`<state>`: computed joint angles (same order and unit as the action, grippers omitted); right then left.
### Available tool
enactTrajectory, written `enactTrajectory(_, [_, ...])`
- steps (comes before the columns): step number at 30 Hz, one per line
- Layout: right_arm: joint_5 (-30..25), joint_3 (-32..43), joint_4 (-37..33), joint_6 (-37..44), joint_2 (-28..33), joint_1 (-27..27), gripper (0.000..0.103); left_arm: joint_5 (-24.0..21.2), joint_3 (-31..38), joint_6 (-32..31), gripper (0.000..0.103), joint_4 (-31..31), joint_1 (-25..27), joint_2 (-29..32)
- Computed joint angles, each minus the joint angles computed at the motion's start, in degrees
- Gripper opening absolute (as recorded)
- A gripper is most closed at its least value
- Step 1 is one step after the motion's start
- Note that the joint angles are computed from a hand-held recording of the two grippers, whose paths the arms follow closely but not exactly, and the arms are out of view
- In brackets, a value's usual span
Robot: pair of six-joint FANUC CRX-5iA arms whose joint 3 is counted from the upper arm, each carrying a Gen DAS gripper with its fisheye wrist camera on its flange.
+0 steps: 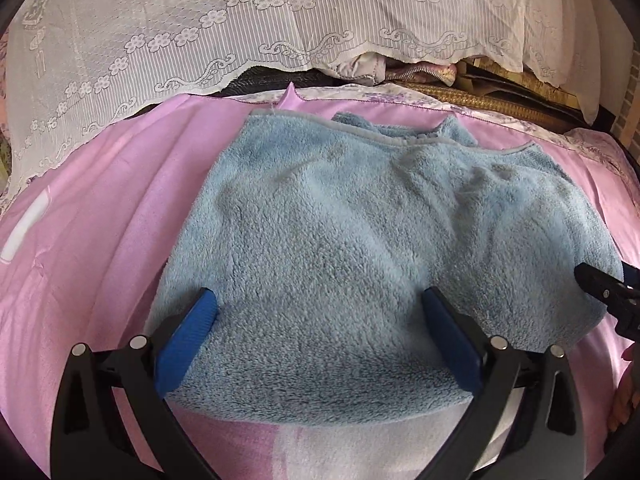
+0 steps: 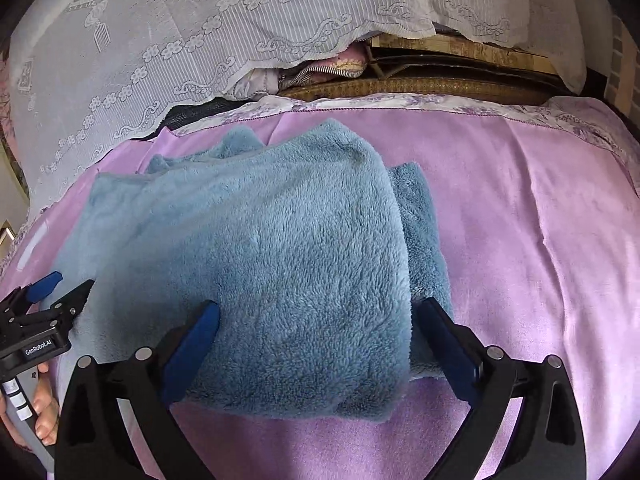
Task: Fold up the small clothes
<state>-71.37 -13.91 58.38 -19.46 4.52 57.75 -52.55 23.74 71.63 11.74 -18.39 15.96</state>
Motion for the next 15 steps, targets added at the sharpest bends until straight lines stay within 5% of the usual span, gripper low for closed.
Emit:
enactTrajectory(5, [-5.45,-1.94,4.62,-4.99,-0.45,2.49,0.099,3.8,-4.76,2.04,0.099,0.96,1.04,-4.27])
enactTrajectory(9, [-5.71,-2.61,9.62,-5.62,-0.32,3.66,0.099,5.73,-7.93,-2.83,0.099,5.01,0.38,-6.47])
enactTrajectory(15, [-6.8,5.81,3.83,9.07,6.15,3.08,0.099,5.77,-5.91,-0.01,0.098,-8.17,-4.71,-6.38])
